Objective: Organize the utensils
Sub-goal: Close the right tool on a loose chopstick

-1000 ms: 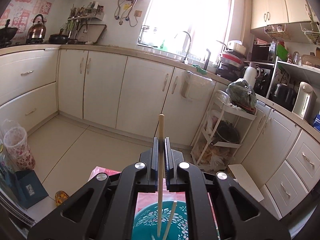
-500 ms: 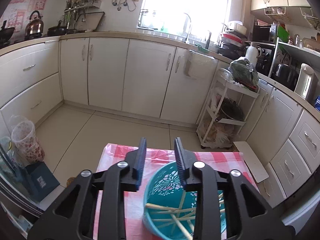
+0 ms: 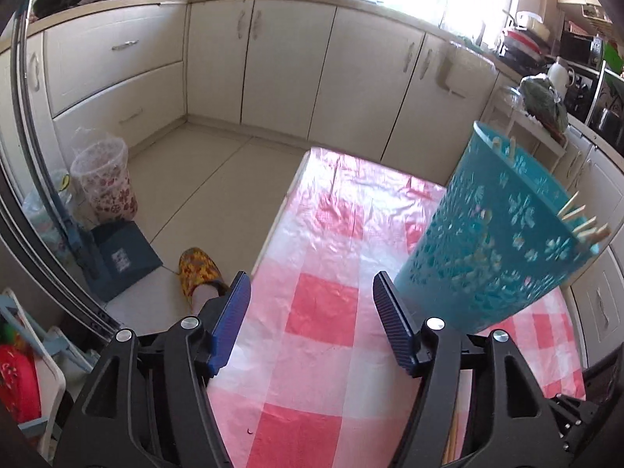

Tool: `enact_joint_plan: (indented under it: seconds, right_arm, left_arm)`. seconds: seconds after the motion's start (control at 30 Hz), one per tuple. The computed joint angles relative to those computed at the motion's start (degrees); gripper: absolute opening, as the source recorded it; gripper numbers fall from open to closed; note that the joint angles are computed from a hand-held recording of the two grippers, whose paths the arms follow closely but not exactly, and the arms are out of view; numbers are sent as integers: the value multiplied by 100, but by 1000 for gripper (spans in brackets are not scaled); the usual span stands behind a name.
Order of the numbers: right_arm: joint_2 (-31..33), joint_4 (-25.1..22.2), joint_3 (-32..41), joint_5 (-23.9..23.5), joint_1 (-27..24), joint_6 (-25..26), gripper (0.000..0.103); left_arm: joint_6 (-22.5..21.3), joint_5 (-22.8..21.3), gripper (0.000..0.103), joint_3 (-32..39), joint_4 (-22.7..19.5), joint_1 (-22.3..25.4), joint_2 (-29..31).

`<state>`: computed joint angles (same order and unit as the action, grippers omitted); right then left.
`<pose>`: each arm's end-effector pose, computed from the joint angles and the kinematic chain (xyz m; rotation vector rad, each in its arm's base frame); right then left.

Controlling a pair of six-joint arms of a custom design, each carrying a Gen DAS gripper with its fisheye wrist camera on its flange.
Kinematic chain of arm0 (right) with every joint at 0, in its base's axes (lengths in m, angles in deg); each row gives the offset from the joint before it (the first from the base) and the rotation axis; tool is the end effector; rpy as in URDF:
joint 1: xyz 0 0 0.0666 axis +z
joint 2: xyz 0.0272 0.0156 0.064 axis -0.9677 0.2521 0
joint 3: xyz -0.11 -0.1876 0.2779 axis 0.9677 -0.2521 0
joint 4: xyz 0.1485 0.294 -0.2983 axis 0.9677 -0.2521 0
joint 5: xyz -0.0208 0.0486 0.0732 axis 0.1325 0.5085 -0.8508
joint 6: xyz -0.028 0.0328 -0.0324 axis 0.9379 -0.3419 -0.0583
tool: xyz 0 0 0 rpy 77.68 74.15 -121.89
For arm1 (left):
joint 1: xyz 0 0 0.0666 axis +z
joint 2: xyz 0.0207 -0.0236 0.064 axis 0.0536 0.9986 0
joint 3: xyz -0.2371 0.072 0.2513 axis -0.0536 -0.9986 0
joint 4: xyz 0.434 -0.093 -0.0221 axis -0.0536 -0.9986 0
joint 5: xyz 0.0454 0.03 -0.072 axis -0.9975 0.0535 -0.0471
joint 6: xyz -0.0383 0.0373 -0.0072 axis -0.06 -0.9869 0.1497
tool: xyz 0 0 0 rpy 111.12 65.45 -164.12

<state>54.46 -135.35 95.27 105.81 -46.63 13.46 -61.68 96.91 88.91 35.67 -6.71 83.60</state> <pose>0.5446 0.2832 0.3518 0.2268 2.5325 -0.1083 0.7453 -0.1386 0.3378 0.2805 2.3658 -0.4246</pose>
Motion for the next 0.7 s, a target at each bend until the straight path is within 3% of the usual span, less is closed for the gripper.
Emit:
enact_joint_plan:
  seconds: [0.2, 0.27, 0.33, 0.53, 0.7]
  right_arm:
    - [-19, -135, 38, -255, -82, 247, 9]
    - [-11, -133, 42, -254, -87, 251, 9]
    - [22, -171, 77, -199, -76, 194, 9]
    - [179, -409, 309, -18, 8, -166, 8]
    - [314, -664, 547, -227, -64, -242, 8]
  left_arm:
    - [-283, -163, 62, -121, -190, -146, 125]
    - [-308, -225, 64, -298, 15, -165, 20]
    - [-364, -310, 71, -492, 188, -193, -80]
    - [-649, -426, 72, -515, 190, -294, -113]
    - [-598, -374, 73, -362, 12, -274, -20]
